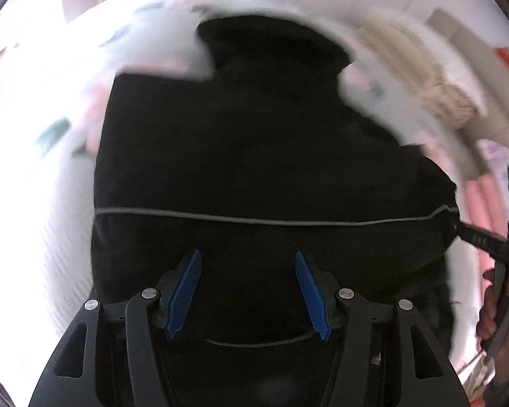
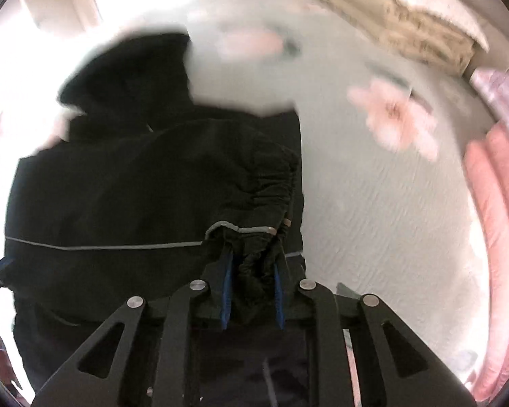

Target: Fold large clothes

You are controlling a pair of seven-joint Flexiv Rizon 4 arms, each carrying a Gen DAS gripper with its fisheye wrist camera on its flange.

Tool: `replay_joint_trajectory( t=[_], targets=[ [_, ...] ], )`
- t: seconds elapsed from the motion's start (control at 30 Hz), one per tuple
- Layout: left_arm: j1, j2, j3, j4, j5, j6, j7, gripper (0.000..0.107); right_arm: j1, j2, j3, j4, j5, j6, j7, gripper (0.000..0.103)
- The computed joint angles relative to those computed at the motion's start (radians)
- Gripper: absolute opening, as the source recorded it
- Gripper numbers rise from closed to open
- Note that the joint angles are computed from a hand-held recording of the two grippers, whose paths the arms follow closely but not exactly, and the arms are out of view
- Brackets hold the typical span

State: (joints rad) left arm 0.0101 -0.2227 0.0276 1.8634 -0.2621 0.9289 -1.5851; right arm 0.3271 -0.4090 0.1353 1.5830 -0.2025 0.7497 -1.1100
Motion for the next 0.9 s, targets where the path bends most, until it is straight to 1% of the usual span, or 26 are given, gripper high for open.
replay_joint_trajectory(
  t=[0.07,0.1,0.17,0.2,0.23,0.27,0.3,0.37,0.4,0.43,0.5,0.57,0.6,0.63,0.7,0.73,0.77,0.83,0.9],
  targets=[
    [-0.004,-0.023,0.005,0.005,0.031,0.023,0.0,0.059,-0.017,-0.047,0.017,-0.015,0.049,-0.01,-0.038,0.024],
    [-0.012,-0.033,0.012,0.0,0.065,0.03,-0.01,0.059,-0.009,-0.058,0.01,-0.009,0.033,0.001,-0.042,0.025],
    [-0.033,-0.045,0.03,-0.039,0.146,-0.004,-0.059,0.059,0.005,-0.058,0.001,-0.004,-0.001,0.002,-0.053,0.026],
    [-0.036,-0.041,0.032,-0.049,0.162,-0.017,-0.071,0.059,0.001,-0.053,0.006,-0.01,0.003,-0.01,-0.071,0.027],
    [-0.033,-0.034,0.028,-0.05,0.158,-0.023,-0.067,0.059,-0.005,-0.048,0.012,-0.015,0.014,-0.021,-0.088,0.028],
    [-0.024,-0.015,0.019,-0.041,0.13,-0.024,-0.05,0.059,-0.014,-0.034,0.017,-0.018,0.025,-0.038,-0.108,0.034],
    [-0.015,0.009,0.01,-0.026,0.094,-0.012,-0.027,0.059,-0.02,-0.014,0.019,-0.014,0.032,-0.046,-0.124,0.041],
    [-0.007,0.048,0.001,-0.003,0.043,0.027,0.011,0.059,-0.026,0.03,0.023,-0.002,0.045,-0.039,-0.139,0.049],
    [-0.002,0.064,-0.002,0.003,0.019,0.049,0.034,0.059,-0.026,0.05,0.023,0.007,0.046,-0.026,-0.139,0.051],
    [0.001,0.064,-0.001,-0.008,0.012,0.048,0.043,0.059,-0.027,0.067,0.027,0.009,0.055,-0.01,-0.143,0.051],
    [0.01,0.052,0.003,-0.025,0.009,0.04,0.06,0.059,-0.018,0.07,0.034,-0.013,0.07,-0.012,-0.151,0.051],
    [0.017,0.004,0.014,-0.063,0.047,0.009,0.046,0.059,0.003,0.035,0.04,-0.052,0.076,-0.021,-0.156,0.051],
    [0.014,-0.025,0.013,-0.08,0.059,-0.002,0.028,0.059,0.013,0.014,0.037,-0.063,0.071,-0.02,-0.156,0.048],
    [0.021,-0.043,0.012,-0.083,0.049,-0.01,0.033,0.059,0.023,-0.01,0.031,-0.075,0.063,-0.022,-0.15,0.046],
    [0.037,-0.078,0.004,-0.063,0.024,-0.006,0.071,0.059,0.037,-0.064,0.016,-0.096,0.049,-0.061,-0.123,0.038],
    [0.04,-0.088,-0.001,-0.058,0.016,0.001,0.089,0.059,0.038,-0.099,0.012,-0.129,0.056,-0.099,-0.112,0.036],
    [0.038,-0.098,-0.001,-0.062,0.027,0.005,0.107,0.059,0.03,-0.12,0.018,-0.139,0.079,-0.109,-0.108,0.036],
    [0.03,-0.104,0.005,-0.091,0.055,-0.021,0.118,0.059,0.027,-0.121,0.016,-0.136,0.085,-0.099,-0.096,0.036],
    [0.041,-0.089,-0.006,-0.109,0.029,-0.06,0.157,0.058,0.036,-0.123,0.014,-0.168,0.067,-0.152,-0.098,0.036]
  ],
)
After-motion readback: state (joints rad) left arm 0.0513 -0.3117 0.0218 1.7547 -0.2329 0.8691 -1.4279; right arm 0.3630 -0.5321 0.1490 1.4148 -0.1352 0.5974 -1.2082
